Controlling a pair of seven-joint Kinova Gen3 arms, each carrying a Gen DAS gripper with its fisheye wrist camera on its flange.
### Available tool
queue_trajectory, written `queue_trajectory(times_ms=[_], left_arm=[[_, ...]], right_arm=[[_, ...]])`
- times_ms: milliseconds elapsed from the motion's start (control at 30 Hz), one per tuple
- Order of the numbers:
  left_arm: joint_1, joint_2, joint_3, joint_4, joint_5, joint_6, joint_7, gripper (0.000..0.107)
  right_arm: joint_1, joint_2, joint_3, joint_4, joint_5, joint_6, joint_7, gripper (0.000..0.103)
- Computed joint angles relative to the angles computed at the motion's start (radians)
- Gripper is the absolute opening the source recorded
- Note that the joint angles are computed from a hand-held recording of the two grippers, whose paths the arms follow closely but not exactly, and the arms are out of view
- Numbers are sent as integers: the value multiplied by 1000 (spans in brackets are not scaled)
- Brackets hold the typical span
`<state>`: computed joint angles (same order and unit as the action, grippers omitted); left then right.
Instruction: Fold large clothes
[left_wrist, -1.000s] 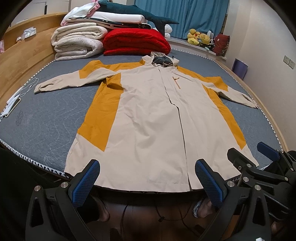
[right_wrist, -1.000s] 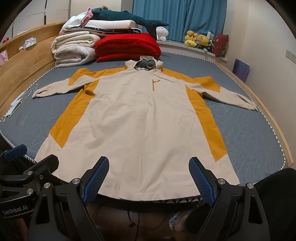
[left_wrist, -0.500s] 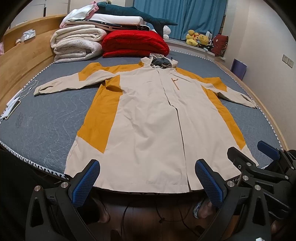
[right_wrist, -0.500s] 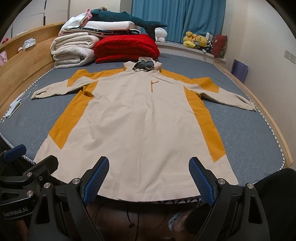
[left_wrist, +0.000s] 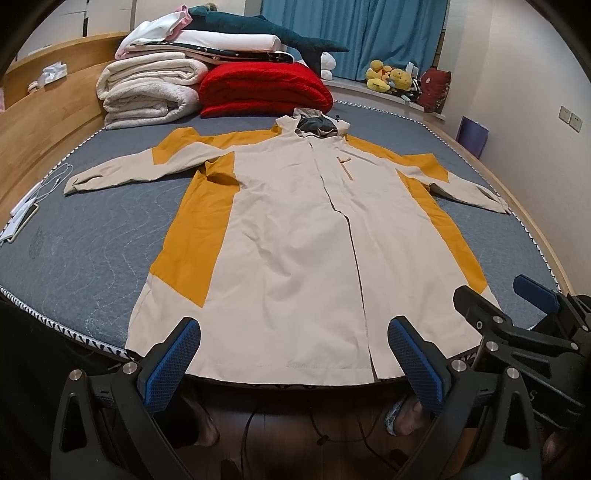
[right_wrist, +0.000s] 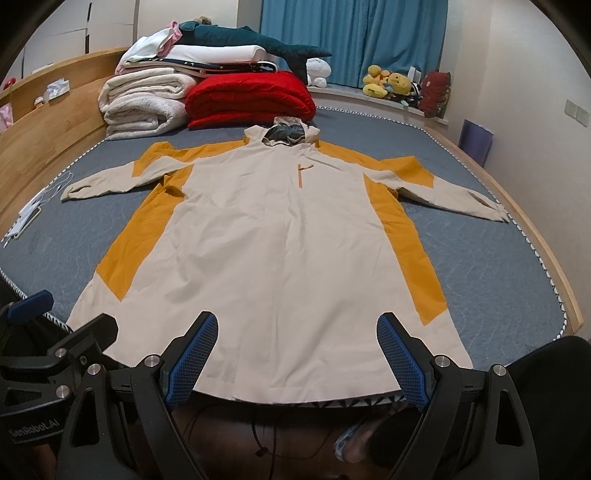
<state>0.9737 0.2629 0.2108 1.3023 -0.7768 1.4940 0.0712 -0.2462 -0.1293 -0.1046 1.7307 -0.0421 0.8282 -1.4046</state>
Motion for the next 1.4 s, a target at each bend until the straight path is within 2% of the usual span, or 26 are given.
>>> queue_trajectory(times_ms=[400,833,900,933,967,1033,1067,1133,1267,1400], left_arm=[[3,-1,0,-1,-16,-7,-10,96],[19,-11,-10,-21,-102,25,-31,90],[10,-13,-10,-31,-114,35,-53,81],[3,-12,-12,-41,-125,46,-81,64],[-6,-16,-14,-44,-133,44,-103,39],[-39,-38,-19,-37,-127,12,-141,19],[-58,-48,-20,-33,-122,-3,-158,15],[-105,-69,-24,-30,-117,-44,-210,14],[-212,-112,-30,-10,-106,-162,-312,14],[-314,-103,-55,-42,-96,-216,-438,14]], right_arm=[[5,-18,4,18,-10,-47,0,88],[15,-39,12,15,-16,-127,-32,88],[18,-39,23,5,-26,-141,-29,86],[15,-33,35,-10,-43,-141,-11,85],[11,-27,49,-24,-66,-140,15,84],[5,-6,75,-63,-118,-134,83,74],[5,9,83,-87,-141,-133,116,71],[13,42,83,-134,-168,-130,147,60],[33,135,64,-261,-201,-108,158,53],[36,239,30,-400,-196,-100,146,50]])
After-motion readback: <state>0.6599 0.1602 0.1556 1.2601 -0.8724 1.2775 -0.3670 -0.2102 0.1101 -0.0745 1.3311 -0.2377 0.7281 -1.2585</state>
